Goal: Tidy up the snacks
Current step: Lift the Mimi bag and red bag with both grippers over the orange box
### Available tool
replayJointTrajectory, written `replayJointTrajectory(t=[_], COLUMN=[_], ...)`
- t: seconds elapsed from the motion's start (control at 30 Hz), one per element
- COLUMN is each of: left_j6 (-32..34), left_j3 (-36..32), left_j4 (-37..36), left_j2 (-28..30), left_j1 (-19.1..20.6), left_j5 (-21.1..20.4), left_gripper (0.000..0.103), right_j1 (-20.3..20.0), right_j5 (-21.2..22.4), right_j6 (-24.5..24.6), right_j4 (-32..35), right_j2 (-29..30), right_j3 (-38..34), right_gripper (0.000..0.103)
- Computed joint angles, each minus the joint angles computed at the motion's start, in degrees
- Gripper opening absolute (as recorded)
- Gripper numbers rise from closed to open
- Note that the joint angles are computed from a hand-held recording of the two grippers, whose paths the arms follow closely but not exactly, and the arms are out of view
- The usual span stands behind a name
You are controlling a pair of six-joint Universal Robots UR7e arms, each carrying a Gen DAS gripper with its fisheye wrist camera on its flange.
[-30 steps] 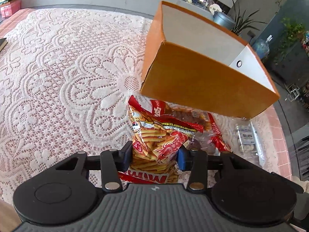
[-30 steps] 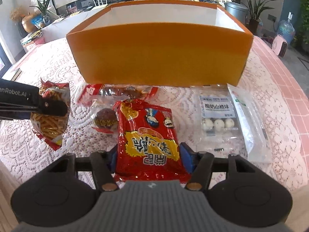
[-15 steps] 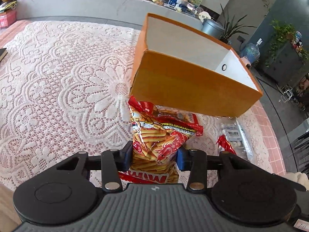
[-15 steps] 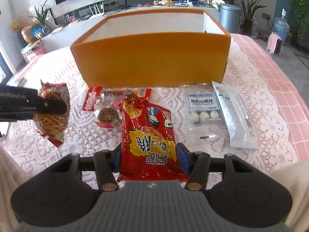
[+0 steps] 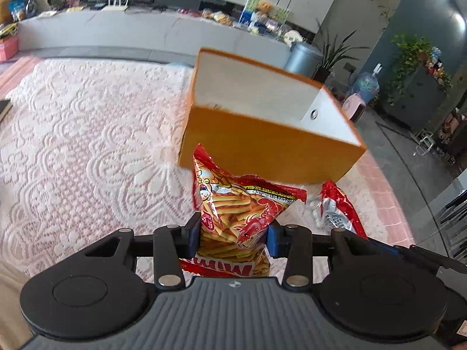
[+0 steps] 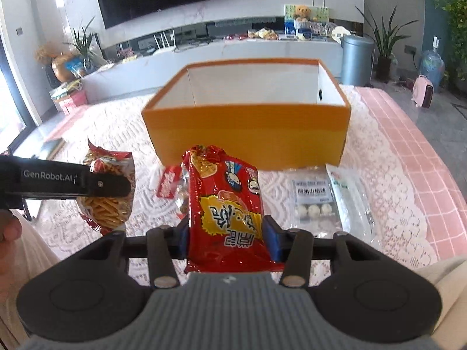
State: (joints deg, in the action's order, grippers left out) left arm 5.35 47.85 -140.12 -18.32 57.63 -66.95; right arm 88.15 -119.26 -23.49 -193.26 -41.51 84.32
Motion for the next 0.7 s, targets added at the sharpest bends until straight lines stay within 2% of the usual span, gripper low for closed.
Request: replayJointTrajectory(t=[0.23, 0.27, 0.43, 0.7], left_j6=[2.2, 2.5, 4.2, 6.3], left_j3=[-2.6, -3.4, -9.0, -22.4], left_j4=[-1.5, -1.5, -0.6, 4.3], left_j2=[0.9, 1.3, 4.0, 10.8], left_j1=[-0.9, -1.1, -1.4, -1.5], left_j5=[-1.9, -2.1, -3.1, -3.5], left_gripper=[0.048, 0.048, 0.048, 0.047], right_j1=[1.1, 1.2, 1.6, 2.0], right_j5=[1.3, 1.4, 1.3, 1.2], right_j6=[-1.8, -2.4, -3.8, -7.8], right_j4=[-2.2, -2.6, -1.2, 0.3], right_j2=[-0.9, -0.8, -0.4, 1.2], right_j3=[-0.5, -0.7, -3.7, -9.7], right_gripper=[0.044, 0.027, 0.027, 0.027])
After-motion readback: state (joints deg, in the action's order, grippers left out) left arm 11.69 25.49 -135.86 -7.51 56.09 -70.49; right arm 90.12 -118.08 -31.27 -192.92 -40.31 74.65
